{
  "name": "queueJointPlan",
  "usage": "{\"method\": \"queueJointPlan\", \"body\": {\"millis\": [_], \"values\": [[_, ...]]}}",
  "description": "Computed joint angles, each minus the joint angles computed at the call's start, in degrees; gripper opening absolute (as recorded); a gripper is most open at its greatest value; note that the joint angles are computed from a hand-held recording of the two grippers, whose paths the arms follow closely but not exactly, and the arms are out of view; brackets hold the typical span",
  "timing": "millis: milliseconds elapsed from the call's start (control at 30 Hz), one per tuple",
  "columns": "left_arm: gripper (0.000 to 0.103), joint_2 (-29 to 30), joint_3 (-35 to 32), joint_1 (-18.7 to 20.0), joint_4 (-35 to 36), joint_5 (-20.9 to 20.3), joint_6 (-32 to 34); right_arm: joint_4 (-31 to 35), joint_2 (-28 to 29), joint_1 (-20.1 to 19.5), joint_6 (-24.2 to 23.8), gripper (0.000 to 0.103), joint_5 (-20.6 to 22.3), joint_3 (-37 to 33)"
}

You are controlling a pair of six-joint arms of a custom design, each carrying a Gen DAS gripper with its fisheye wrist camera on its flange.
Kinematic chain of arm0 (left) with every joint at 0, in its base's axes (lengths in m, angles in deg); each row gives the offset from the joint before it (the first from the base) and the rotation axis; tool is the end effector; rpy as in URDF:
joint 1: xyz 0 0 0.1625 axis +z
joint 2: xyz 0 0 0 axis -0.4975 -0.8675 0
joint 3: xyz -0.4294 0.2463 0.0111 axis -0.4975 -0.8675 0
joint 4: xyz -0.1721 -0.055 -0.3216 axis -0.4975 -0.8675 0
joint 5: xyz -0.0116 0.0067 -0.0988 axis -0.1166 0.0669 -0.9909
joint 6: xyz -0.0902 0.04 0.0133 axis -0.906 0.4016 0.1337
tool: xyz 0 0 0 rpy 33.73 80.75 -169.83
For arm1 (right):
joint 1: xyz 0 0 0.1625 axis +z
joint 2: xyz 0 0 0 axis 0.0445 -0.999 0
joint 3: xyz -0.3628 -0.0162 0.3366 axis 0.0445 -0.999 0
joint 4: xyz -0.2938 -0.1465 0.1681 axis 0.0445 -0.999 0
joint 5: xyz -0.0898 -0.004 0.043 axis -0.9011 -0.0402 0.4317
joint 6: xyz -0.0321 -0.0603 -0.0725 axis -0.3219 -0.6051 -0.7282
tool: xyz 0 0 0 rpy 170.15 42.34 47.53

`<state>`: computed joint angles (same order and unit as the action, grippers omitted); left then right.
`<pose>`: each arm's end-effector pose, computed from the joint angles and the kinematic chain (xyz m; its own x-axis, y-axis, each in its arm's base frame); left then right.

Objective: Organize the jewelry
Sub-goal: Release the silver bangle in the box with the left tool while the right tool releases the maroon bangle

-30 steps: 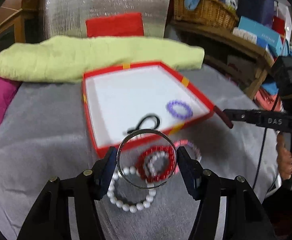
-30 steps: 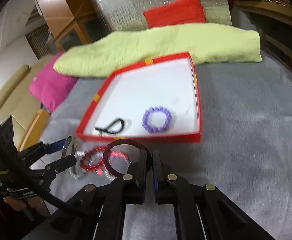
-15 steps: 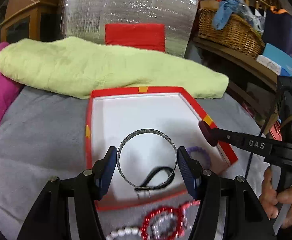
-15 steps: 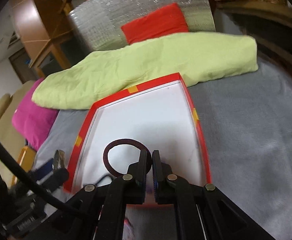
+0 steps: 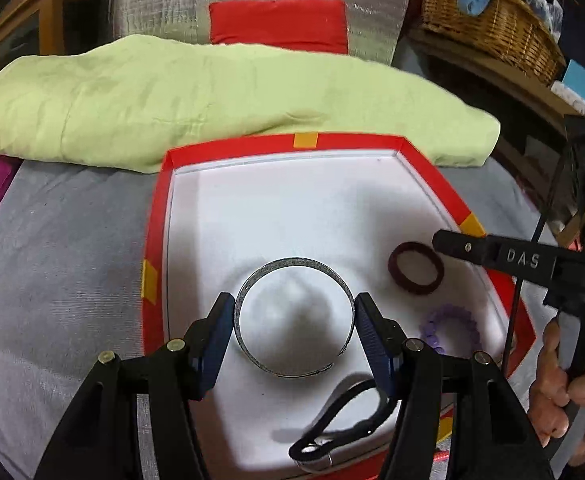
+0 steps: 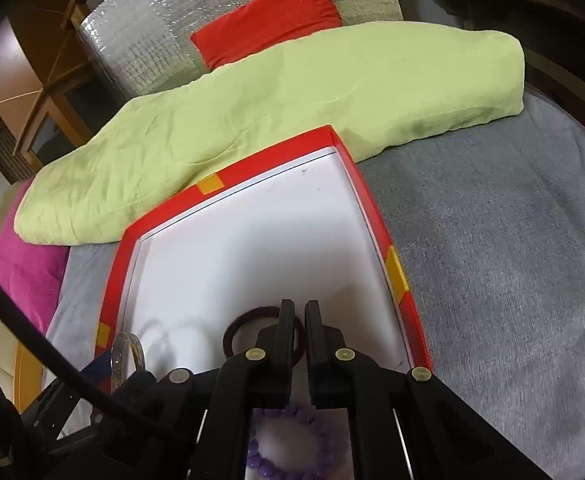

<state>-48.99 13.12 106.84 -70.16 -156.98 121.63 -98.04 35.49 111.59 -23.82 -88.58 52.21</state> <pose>-0.0064 -0.7511 0.3073 -0.6333 0.6226 -0.4596 0.7474 0.6461 -0.1546 0.3717 -0.6964 -0.0581 -0.8164 0.4796 0.3217 0.0275 0.5888 -0.8078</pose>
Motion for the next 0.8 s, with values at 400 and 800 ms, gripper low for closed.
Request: {"method": "queueJointPlan", "body": {"millis": [400,800], "values": [[0.064,0.32,0.63,-0.84,-0.78,4.04,0.66,-2.34,-2.15,-0.57,3.66,0.01,2.25,4.18],[0.068,-4.72,5.37,-0.71,-6.93,3.77,4.18,-5.94,-4.32,2.39,1.12,0.014,1.74,9.61]]}}
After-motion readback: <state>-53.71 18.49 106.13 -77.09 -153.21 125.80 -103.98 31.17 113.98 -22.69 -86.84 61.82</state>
